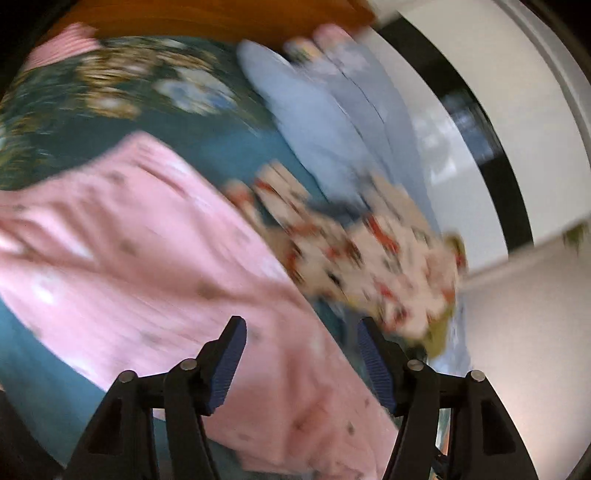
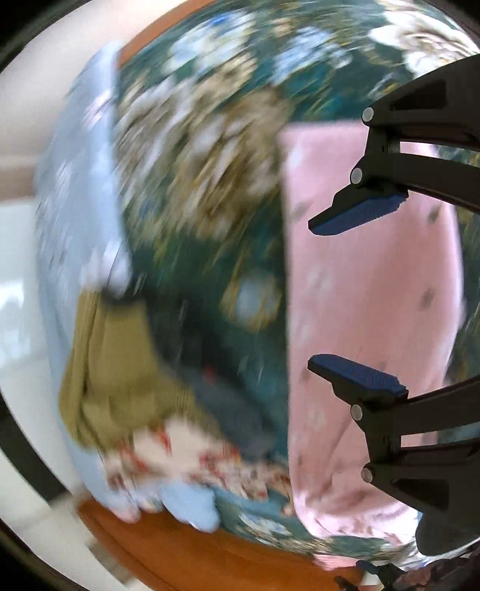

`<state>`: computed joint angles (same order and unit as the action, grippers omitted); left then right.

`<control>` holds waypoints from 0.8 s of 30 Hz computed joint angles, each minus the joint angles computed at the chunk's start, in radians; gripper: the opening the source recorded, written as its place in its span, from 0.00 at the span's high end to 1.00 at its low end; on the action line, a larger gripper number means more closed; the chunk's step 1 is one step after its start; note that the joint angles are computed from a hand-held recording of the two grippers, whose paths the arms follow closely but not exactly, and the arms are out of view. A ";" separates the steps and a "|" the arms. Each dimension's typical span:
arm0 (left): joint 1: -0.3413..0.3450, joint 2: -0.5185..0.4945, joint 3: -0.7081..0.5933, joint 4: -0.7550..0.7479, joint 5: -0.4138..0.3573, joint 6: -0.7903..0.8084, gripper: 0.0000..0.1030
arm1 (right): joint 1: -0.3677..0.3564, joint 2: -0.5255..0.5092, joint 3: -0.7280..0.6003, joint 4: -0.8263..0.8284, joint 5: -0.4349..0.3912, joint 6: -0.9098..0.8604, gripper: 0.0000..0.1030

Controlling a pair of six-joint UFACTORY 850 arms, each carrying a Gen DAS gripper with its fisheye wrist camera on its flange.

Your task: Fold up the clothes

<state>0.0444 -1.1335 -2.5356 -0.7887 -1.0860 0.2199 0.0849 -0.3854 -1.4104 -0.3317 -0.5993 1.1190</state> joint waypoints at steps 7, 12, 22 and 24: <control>-0.089 0.157 0.344 0.057 0.148 0.106 0.36 | -0.088 0.182 0.327 -0.015 0.047 0.188 0.34; -0.083 0.161 0.370 0.044 0.187 0.089 0.36 | -0.130 0.159 0.365 0.034 0.155 0.169 0.34; -0.060 0.144 0.362 -0.008 0.182 0.049 0.36 | -0.165 0.017 0.239 0.005 0.154 0.240 0.35; -0.067 0.139 0.354 0.008 0.186 0.050 0.36 | -0.166 0.001 0.214 0.018 0.126 0.226 0.61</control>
<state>-0.0227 -0.9948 -2.1814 -0.7807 -0.8997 0.2699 -0.0811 -0.3842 -1.1962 -0.3135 -0.4735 1.3445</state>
